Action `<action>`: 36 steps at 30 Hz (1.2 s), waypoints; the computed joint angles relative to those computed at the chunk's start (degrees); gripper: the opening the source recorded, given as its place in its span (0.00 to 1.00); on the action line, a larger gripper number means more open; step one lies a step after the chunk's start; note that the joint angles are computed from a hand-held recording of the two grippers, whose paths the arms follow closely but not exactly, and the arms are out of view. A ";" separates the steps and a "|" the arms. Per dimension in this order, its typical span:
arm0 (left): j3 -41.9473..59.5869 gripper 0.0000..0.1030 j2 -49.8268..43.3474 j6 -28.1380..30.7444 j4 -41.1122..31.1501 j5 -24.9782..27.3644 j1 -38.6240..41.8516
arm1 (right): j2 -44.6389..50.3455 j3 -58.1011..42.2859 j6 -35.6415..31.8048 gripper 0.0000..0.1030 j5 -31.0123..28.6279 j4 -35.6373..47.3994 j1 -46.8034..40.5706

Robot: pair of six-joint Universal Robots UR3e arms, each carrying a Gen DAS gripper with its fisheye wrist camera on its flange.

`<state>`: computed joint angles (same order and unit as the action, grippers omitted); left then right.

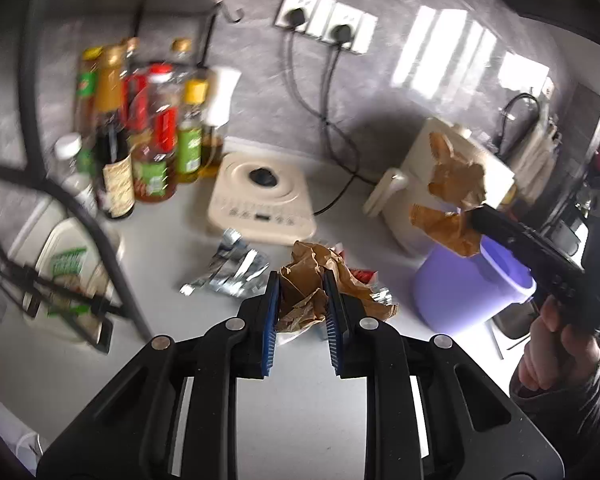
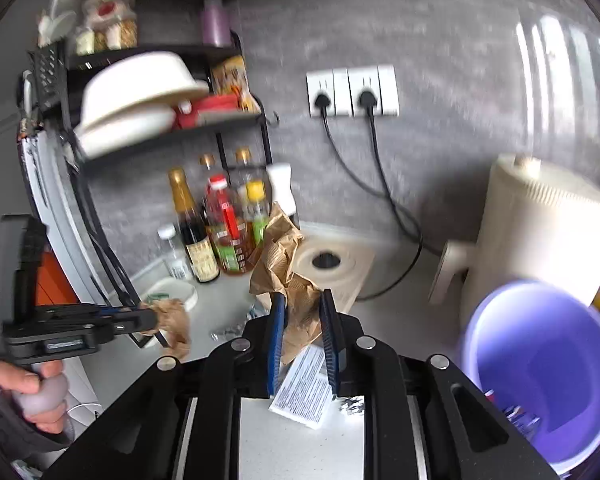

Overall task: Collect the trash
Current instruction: 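Grasp brown paper with the right tool while the left tool holds its brown paper, then drop both brown papers into the lavender bucket by opening both tools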

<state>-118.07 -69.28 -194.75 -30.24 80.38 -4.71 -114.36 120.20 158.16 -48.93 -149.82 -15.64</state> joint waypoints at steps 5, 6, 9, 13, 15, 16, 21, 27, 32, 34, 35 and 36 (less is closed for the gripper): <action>7.92 0.21 -6.59 0.47 0.53 0.94 -3.94 | -6.30 -1.40 -1.66 0.12 4.23 6.14 -8.11; 9.41 0.21 -7.90 0.65 0.90 0.95 -4.74 | -6.94 -1.72 -1.79 0.12 5.02 7.10 -9.82; 13.20 0.21 -11.98 0.79 2.30 0.31 -6.64 | -10.78 -1.84 -4.04 0.11 8.97 12.45 -16.90; 18.55 0.21 -18.06 0.91 3.37 0.03 -9.61 | -13.49 -2.44 -9.15 0.11 11.75 20.21 -23.90; 21.94 0.21 -21.47 1.10 3.83 -0.43 -10.94 | -13.25 -2.41 -9.47 0.11 11.62 20.19 -25.72; 23.52 0.21 -22.96 1.10 3.94 -0.52 -11.55 | -13.15 -2.53 -9.56 0.11 11.73 20.39 -26.67; 31.72 0.21 -30.61 0.88 4.73 -1.49 -14.20 | -9.48 -3.08 -7.31 0.32 11.20 17.56 -31.25; 44.12 0.21 -38.75 1.52 0.78 -2.47 -16.71 | -9.28 -3.05 -8.90 0.70 12.84 18.84 -37.93; 55.31 0.21 -45.20 2.38 -2.61 -2.82 -18.37 | -11.40 -4.66 -14.27 0.72 16.27 27.24 -46.14; 60.14 0.21 -48.31 2.91 -4.29 -3.10 -19.33 | -12.75 -4.74 -15.98 0.72 18.11 31.10 -49.87; 63.38 0.21 -50.39 3.37 -5.72 -3.43 -19.87 | -13.55 -4.88 -17.23 0.72 19.02 33.66 -51.87; 66.11 0.21 -51.98 3.52 -7.13 -3.73 -20.19 | -14.41 -5.20 -18.80 0.72 19.69 36.55 -53.60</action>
<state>-51.96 -121.26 -191.24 -37.37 76.65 -24.90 -128.77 115.00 139.36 -29.24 -113.28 -69.24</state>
